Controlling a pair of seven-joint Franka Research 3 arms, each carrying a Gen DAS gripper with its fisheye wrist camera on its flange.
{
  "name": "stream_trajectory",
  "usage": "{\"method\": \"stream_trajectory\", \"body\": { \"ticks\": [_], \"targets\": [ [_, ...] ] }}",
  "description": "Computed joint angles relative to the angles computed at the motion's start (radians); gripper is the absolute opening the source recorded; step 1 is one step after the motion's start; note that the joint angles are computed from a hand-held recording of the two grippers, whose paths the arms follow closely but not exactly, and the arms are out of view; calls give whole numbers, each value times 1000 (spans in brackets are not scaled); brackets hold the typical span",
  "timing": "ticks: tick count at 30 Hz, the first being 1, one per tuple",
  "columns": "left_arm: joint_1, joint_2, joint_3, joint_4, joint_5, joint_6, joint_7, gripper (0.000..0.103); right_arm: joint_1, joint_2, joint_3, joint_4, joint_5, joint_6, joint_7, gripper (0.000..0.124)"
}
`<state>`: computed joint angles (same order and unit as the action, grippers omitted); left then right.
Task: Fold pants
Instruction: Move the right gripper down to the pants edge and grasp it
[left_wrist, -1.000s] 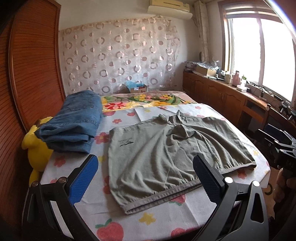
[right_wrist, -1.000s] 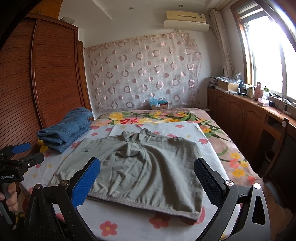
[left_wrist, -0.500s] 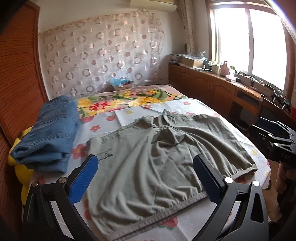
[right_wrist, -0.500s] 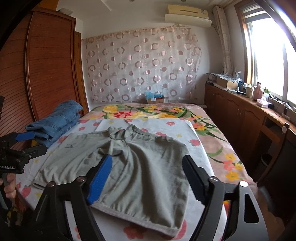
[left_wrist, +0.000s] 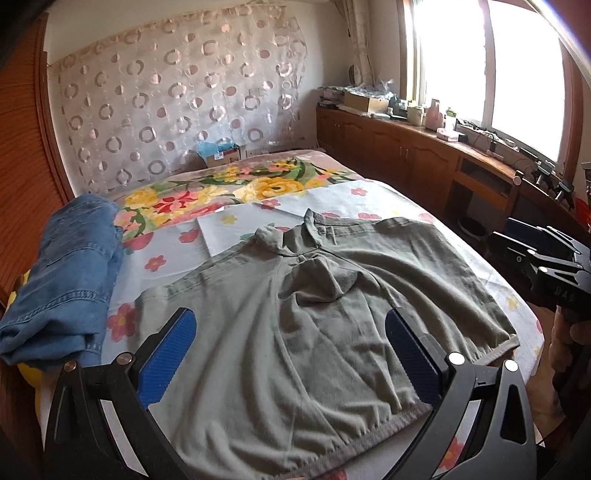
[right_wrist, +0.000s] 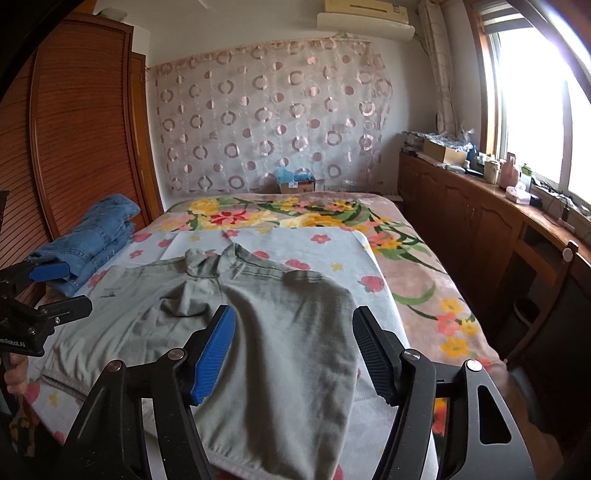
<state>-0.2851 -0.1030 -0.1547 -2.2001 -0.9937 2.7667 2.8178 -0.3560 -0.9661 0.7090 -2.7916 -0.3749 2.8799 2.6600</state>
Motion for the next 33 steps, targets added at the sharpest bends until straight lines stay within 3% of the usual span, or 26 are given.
{"method": "stream_trajectory", "body": {
  "ticks": [15, 22, 29, 32, 33],
  "targets": [
    [55, 169, -79, 164, 237, -44, -197, 103, -21, 123, -84, 57, -23, -8, -66, 59],
    [94, 235, -116, 205, 340, -66, -283, 103, 54, 234, -241, 68, -4, -22, -195, 41],
    [126, 256, -140, 216, 385, -87, -321, 103, 176, 318, -428, 113, 83, -99, -352, 34],
    [135, 251, -145, 208, 383, -88, -319, 103, 228, 322, -476, 125, 142, -119, -393, 34],
    [134, 253, -145, 211, 388, -88, -326, 102, 240, 317, -480, 126, 154, -122, -403, 27]
  ]
}}
